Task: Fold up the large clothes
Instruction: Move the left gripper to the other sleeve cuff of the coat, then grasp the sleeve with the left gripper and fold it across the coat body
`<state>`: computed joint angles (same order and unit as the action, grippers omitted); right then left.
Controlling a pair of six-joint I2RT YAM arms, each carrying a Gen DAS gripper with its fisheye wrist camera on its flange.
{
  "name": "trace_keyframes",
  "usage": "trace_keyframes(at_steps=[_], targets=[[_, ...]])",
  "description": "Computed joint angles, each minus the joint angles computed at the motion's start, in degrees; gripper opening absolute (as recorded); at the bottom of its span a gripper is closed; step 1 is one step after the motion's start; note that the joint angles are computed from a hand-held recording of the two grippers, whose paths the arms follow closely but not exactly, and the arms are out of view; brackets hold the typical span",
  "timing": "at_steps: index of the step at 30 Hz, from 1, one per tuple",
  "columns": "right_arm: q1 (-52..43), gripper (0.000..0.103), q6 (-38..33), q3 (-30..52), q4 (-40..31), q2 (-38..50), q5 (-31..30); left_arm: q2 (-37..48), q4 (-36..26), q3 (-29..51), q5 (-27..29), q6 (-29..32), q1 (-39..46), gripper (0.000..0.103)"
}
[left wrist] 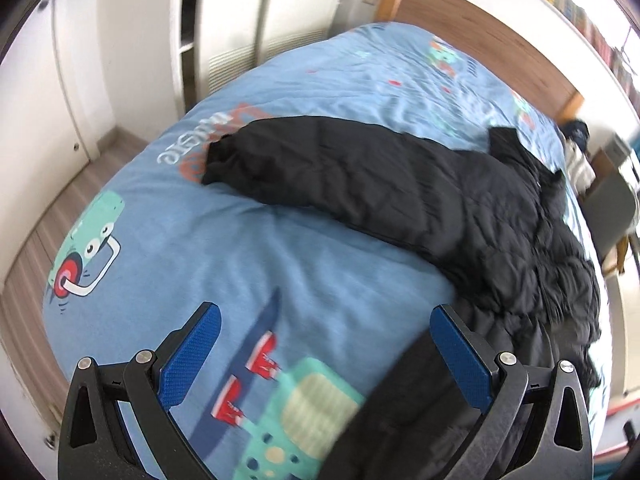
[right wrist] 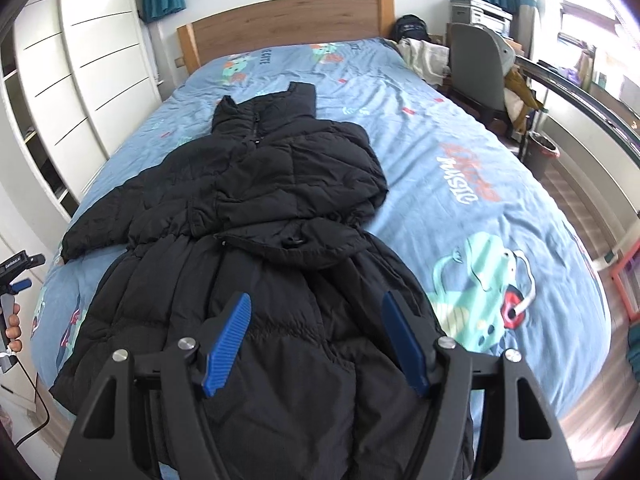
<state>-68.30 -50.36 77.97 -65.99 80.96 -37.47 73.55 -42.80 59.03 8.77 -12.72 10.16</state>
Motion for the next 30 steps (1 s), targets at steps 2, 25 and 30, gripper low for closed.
trace_keyframes(at_steps=[2,25,30], targets=[[0.01,0.067,2.47,0.2,0.95,0.37,0.85,3.46,1.43,1.01,2.59,1.25,3.78,0.102],[7.56,0.067,15.9,-1.01,14.54,7.63,16.24,41.11,20.12,19.44,22.36,-23.1,11.79,0.078],[8.36,0.067,16.12,-2.51,15.68,8.72,16.39,40.16,22.49,17.84,22.04,-24.23,11.64,0.045]])
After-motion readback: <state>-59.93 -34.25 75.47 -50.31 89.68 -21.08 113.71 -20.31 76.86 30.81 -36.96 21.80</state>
